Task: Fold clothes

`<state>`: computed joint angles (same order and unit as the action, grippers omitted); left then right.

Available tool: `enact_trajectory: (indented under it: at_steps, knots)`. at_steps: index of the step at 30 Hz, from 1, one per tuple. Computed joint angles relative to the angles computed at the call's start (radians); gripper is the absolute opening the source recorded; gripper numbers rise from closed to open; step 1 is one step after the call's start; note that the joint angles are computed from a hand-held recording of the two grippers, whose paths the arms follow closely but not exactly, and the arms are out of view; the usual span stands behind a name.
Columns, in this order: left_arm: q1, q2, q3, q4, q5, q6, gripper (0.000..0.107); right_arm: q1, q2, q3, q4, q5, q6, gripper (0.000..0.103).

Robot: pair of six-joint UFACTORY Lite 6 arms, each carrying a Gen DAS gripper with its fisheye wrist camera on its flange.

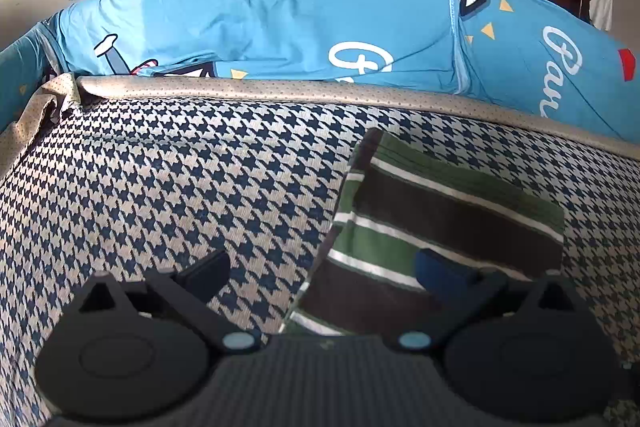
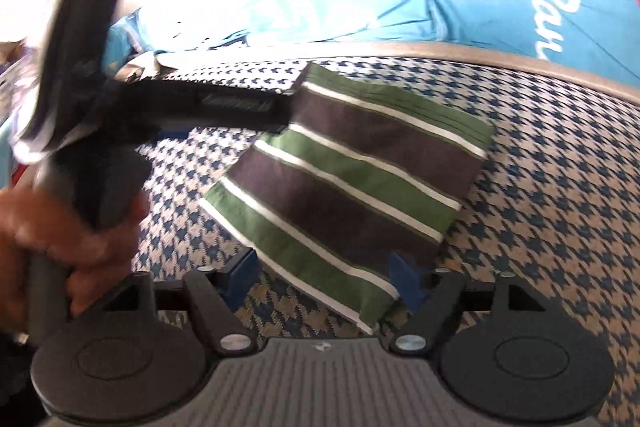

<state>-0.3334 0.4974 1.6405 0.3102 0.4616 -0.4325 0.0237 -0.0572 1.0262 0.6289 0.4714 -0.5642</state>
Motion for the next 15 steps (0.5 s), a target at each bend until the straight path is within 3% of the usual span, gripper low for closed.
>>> enact_trajectory:
  at_steps: [9, 15]
  knots:
    - [-0.009, -0.129, -0.143, -0.001, 0.008, 0.013, 0.103, -0.016, -0.084, -0.037, -0.048, 0.017, 0.099, 0.074]
    - [-0.015, -0.218, -0.249, -0.019, 0.007, 0.031, 0.103, -0.013, -0.146, -0.068, -0.184, 0.026, 0.287, 0.079]
